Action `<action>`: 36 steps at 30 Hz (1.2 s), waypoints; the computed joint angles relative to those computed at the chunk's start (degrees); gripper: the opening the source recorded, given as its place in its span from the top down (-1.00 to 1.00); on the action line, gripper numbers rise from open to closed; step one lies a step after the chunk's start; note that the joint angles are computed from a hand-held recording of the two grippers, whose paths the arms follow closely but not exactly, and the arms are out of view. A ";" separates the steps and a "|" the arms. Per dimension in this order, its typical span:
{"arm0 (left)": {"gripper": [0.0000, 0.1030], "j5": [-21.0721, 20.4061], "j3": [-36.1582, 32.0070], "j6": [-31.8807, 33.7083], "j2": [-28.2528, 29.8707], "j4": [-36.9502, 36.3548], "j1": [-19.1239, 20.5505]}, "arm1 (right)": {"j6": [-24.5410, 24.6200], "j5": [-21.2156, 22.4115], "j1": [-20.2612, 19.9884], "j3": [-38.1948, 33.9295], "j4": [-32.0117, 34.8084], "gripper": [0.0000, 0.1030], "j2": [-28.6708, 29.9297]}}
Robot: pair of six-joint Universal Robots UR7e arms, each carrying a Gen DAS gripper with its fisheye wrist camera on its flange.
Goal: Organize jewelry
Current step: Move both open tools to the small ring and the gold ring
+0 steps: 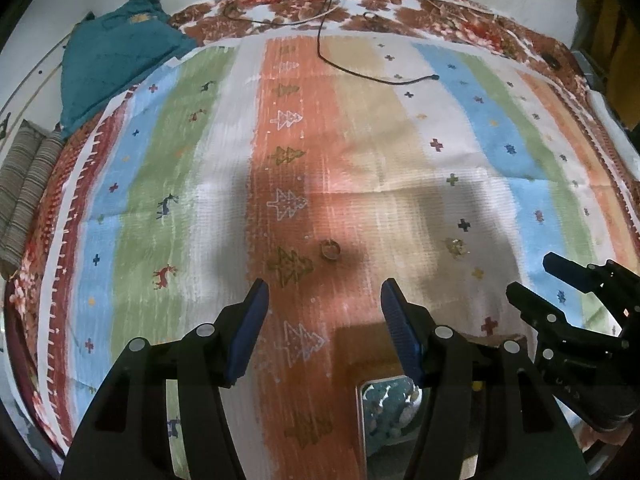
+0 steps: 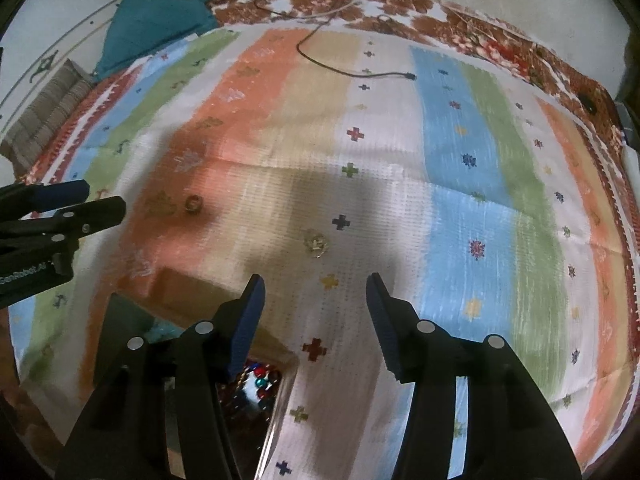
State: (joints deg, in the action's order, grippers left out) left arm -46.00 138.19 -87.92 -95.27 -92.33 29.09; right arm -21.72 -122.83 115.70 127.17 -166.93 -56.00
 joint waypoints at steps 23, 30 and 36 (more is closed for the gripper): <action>-0.14 0.66 -0.23 12.22 5.79 -11.47 9.60 | -0.44 -1.20 -2.18 -4.95 2.32 -0.03 6.36; -0.14 0.59 -0.06 15.06 6.49 -14.70 12.10 | -0.15 -1.82 -2.94 -6.24 2.95 -0.03 7.93; -0.14 0.49 0.55 18.26 7.34 -18.77 14.30 | 0.27 -1.65 -3.23 -7.31 4.23 -0.03 8.76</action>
